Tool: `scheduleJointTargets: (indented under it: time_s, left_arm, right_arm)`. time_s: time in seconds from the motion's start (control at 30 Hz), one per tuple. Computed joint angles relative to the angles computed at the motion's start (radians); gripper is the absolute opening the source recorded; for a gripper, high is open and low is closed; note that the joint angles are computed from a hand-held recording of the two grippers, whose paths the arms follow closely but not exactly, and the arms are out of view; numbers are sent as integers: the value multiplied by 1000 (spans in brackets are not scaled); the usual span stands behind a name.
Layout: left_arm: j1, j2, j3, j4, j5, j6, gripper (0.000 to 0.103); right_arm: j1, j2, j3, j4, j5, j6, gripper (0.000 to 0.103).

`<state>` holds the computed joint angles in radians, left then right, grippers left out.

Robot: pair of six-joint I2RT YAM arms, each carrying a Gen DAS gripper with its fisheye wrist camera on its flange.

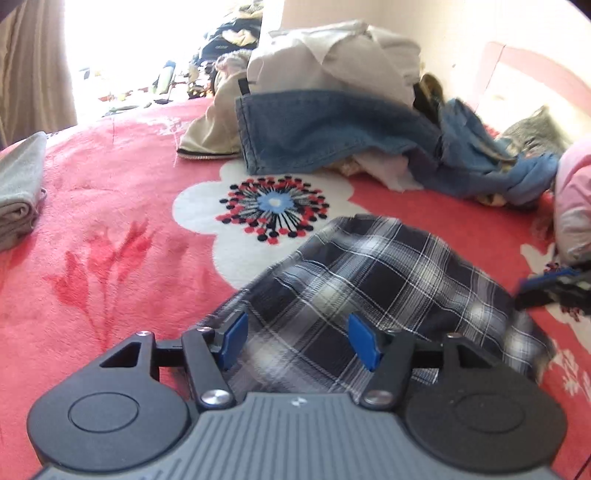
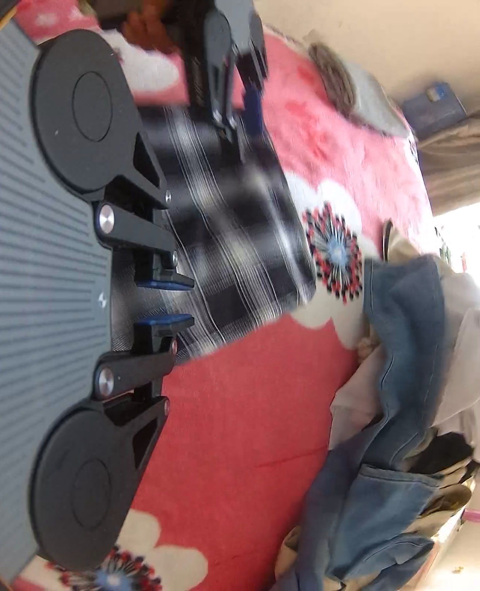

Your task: Fold clothes

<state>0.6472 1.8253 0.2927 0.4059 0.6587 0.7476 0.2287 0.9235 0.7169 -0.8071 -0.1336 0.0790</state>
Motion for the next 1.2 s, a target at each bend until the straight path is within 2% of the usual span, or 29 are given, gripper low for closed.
scheduleJointTargets:
  time_s: [0.13,0.23,0.33,0.43,0.57,0.63,0.67,0.73,0.87,0.97,1.03,1.13,1.2]
  left_arm:
    - [30,103,36,40,4,85,62]
    - [41,177,47,95,30,113,64]
    - [68,207,61,87,74,148,65]
    - [105,221,112,-13,120,179,65]
    - [147,240,204,-196,174,225,65]
    - [155,240,239,-276,175,257,65]
    - [148,229,243,-292,160,261,65]
    - [112,185,243,-324,109,256,65]
    - [-6,68,231,-364,-56,224,65]
    - [-56,5,286,-503,-158,158,65]
    - [-43,-33,282,-511,-185,131,67]
    - [33,-53,290,-550,-162,153,67]
    - [111,-69,305,-625,-126,188,67]
  right_arm:
    - [149,25,48,-179,0,63,13]
    - [282,129,-14,-161,71,153,13]
    - [341,207,-30,-140,115,224,13]
    - [368,194,68,-235,136,285,13]
    - [440,185,260,-444,165,379,13]
    - [428,174,368,-537,175,386,14]
    - [395,174,431,-572,170,362,14]
    - [228,199,581,-605,103,221,14]
    - [-223,314,883,-661,-220,-58,17]
    - [-413,383,970,-697,-386,-246,37]
    - [-468,396,896,-656,-449,-393,60]
    - [-526,405,641,-521,-559,-560,71]
    - [-549,445,487,-394,-581,-574,71]
